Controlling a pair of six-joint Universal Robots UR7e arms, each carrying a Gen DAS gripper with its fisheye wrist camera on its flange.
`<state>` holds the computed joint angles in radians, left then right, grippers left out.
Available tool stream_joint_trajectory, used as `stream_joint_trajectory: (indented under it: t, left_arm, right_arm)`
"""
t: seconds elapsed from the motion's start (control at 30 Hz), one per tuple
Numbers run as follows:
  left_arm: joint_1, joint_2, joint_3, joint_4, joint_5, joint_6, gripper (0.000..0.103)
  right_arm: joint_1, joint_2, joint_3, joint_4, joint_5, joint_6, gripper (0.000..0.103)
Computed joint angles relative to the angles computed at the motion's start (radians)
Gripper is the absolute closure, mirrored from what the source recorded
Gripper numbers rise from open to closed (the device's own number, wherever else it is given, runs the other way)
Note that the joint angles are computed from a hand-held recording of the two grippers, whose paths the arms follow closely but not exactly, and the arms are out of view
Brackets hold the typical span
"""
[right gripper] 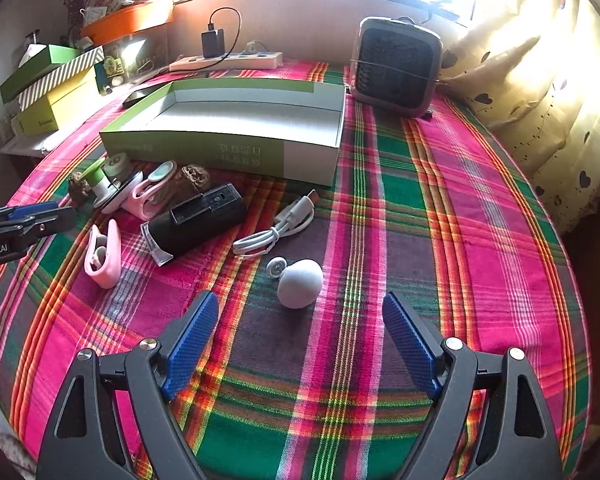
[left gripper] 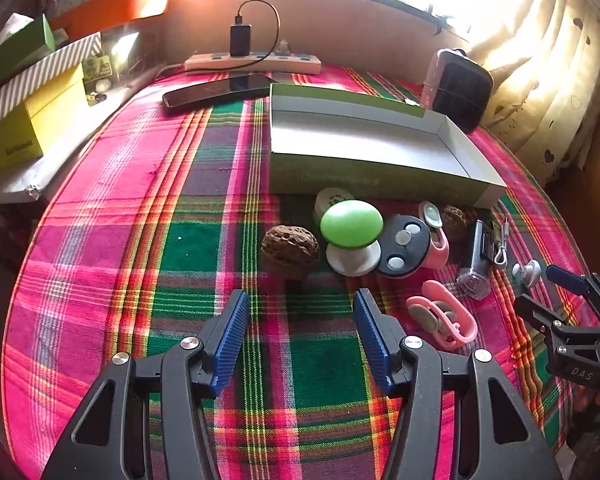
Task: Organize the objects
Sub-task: 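Grasp the brown walnut with the left gripper while the right gripper grasps the white egg-shaped knob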
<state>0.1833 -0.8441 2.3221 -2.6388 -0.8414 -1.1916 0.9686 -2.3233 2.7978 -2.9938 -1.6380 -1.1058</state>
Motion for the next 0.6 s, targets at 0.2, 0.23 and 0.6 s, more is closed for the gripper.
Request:
stream_joint_trajectory:
  t: [0.2,0.23,0.6]
  left_arm:
    - [0.037,0.003,-0.018,-0.011,0.016,0.042,0.050]
    - [0.047,0.004,-0.023,-0.008,0.017,0.048,0.050]
    - [0.078,0.007,-0.034,-0.013,0.039,0.080,0.051]
  right_arm:
    - [0.041,0.080,-0.019,-0.058,-0.047,0.014,0.023]
    - [0.038,0.080,-0.022,-0.049,-0.043,0.017,0.023]
    - [0.028,0.062,-0.035,0.006,-0.012,0.020,0.049]
